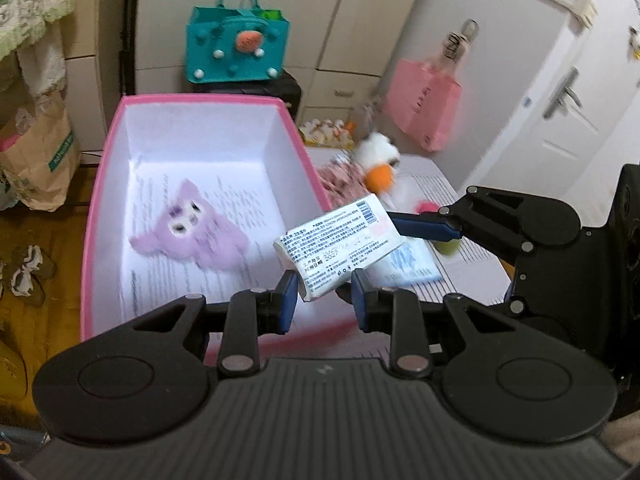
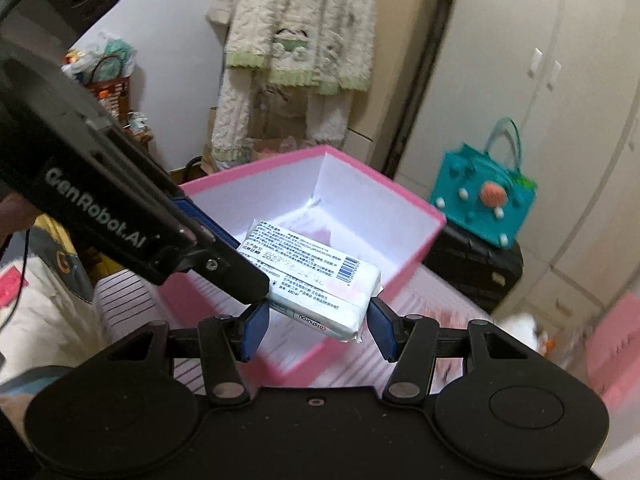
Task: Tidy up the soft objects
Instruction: 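Lift the white tube box with the left gripper and carry it over the pink box, then open the left gripper to drop the tube box into the box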
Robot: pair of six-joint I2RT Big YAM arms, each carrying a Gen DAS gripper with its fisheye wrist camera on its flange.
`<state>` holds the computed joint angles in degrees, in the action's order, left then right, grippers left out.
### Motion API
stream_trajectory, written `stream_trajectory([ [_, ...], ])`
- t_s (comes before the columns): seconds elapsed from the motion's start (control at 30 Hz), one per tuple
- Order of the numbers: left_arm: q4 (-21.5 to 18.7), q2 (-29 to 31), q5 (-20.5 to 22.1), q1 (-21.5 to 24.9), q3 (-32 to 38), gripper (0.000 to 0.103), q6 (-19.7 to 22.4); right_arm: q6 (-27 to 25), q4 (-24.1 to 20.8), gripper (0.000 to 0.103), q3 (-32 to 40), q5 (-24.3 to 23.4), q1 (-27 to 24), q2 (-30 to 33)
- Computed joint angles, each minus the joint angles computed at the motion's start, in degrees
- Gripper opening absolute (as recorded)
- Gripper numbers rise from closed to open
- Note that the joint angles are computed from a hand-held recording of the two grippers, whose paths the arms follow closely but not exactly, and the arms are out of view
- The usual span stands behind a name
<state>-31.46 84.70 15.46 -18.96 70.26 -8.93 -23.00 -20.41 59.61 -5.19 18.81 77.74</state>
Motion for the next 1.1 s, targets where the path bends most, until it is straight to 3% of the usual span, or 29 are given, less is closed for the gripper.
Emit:
stream_trajectory([
  [0.17,-1.10,7.47,2.06,2.67,7.18,0.027,-3.92,-3.18,-4.84,0.059,10.50,-4.31,-2.60,9.44],
  [0.3,-3.67,13.59,2.71,4.03,13.82,0.027,-6.32,-6.65,-7.03,0.059,16.84,-2.40,-2.37,15.37],
  [0.43,-7.42,19.12,1.95,4.72,20.45,0.027,-6.91,-5.97,-9.49,0.055,21.48,0.20,-1.88,19.20],
  [0.8,-18.74,30.19,5.08,6.23,33.74,0.027,-6.93,-0.64,-16.52,0.046,28.74,5.66,-0.77,24.66],
  [0.97,-17.37,30.58,5.89,6.62,32.81,0.027,-8.45,-0.68,-18.25,0.045,30.14,6.17,-0.50,25.29],
  [1.1,-15.33,28.29,2.23,6.09,30.06,0.038,-6.41,-0.19,-16.93,0.045,28.45,3.93,-1.18,23.99],
])
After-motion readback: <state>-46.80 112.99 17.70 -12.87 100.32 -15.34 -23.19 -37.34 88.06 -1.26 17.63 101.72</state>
